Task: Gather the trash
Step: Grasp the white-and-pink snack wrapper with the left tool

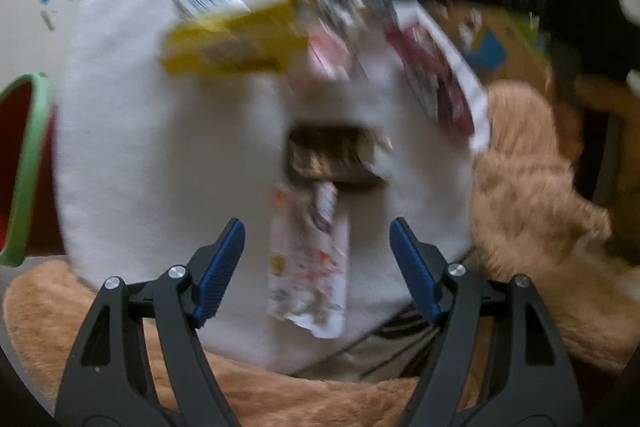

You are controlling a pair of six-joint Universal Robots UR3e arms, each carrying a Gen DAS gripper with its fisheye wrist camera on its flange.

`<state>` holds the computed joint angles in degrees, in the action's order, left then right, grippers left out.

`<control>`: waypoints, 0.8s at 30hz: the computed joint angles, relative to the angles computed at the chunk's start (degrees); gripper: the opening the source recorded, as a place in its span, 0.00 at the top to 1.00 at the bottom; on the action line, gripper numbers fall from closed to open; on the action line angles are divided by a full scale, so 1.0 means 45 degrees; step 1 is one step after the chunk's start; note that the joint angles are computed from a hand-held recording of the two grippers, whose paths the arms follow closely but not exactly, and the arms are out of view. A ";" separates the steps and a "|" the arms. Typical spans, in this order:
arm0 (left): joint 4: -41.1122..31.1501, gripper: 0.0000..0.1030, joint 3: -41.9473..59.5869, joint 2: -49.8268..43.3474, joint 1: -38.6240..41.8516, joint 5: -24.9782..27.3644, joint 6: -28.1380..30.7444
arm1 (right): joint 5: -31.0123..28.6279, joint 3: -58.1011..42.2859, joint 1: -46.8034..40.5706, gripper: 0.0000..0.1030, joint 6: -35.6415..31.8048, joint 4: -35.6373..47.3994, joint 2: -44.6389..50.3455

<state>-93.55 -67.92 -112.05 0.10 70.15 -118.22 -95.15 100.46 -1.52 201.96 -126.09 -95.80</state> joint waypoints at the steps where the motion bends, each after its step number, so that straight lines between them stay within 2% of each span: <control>1: 0.0298 0.30 -0.0462 0.0104 -0.0142 0.0315 -0.0047 | 0.0031 0.0100 0.0058 0.31 0.0092 -0.0063 0.0003; 4: 0.1048 0.31 -0.1131 -0.0158 -0.0852 0.1471 -0.0388 | 0.0351 0.0205 0.0070 0.31 0.0059 -0.0343 0.0076; 5: 0.1278 0.33 -0.1542 -0.0044 -0.0958 0.1712 -0.0413 | 0.0333 0.0124 0.0143 0.31 -0.0009 -0.0321 0.0107; 6: 0.1362 0.46 -0.1611 -0.0108 -0.1012 0.1840 -0.0453 | 0.0285 0.0020 0.0260 0.31 -0.0129 -0.0369 0.0235; 7: 0.1475 0.52 -0.1743 -0.0124 -0.1034 0.1956 -0.0516 | 0.0279 -0.0032 0.0353 0.31 -0.0230 -0.0425 0.0336; 9: 0.1141 0.56 -0.1437 -0.0350 -0.0906 0.1766 -0.0703 | 0.0525 0.0063 0.0307 0.31 -0.0307 -0.0582 0.0438; 15: 0.1239 0.60 -0.1032 -0.0477 -0.0293 0.1096 -0.1230 | 0.0945 0.0222 0.0198 0.31 -0.0244 -0.0627 0.0571; 20: 0.2305 0.60 -0.0025 -0.1061 0.0432 0.0417 -0.3011 | 0.1399 -0.0086 0.0089 0.31 -0.0531 -0.0150 0.0759; 24: 0.2350 0.60 0.1176 -0.1715 0.1084 0.0167 -0.4011 | 0.2178 -0.0491 0.0161 0.31 -0.1133 0.0355 0.1196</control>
<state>-82.98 -62.62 -119.77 4.98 70.90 -136.27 -85.35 98.25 -0.79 196.86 -124.49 -90.42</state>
